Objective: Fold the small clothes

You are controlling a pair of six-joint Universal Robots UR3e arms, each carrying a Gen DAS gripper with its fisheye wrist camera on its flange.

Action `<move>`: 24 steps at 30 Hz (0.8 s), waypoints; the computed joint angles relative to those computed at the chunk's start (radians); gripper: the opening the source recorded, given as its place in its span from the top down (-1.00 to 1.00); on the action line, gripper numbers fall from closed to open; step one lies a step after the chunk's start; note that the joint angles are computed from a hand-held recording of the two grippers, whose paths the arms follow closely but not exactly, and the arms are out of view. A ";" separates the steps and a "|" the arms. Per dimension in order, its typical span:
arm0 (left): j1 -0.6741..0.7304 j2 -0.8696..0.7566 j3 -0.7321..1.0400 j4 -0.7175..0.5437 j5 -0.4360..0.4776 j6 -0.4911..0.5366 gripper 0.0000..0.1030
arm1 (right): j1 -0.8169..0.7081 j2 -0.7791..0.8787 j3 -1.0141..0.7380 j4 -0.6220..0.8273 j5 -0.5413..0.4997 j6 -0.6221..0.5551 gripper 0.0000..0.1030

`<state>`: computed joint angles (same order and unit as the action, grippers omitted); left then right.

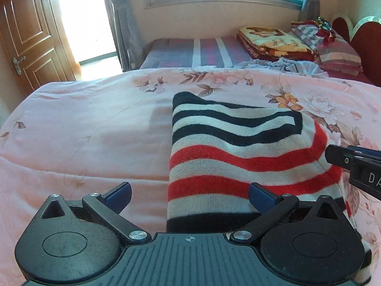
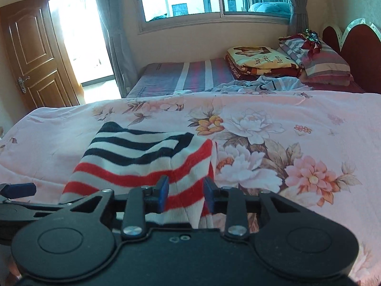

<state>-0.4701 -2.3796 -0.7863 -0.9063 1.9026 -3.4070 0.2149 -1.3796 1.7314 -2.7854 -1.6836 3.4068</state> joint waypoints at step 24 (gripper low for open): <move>-0.147 0.518 -0.627 0.165 0.068 -0.108 -1.00 | -0.055 -0.659 0.400 0.288 0.201 0.017 -0.53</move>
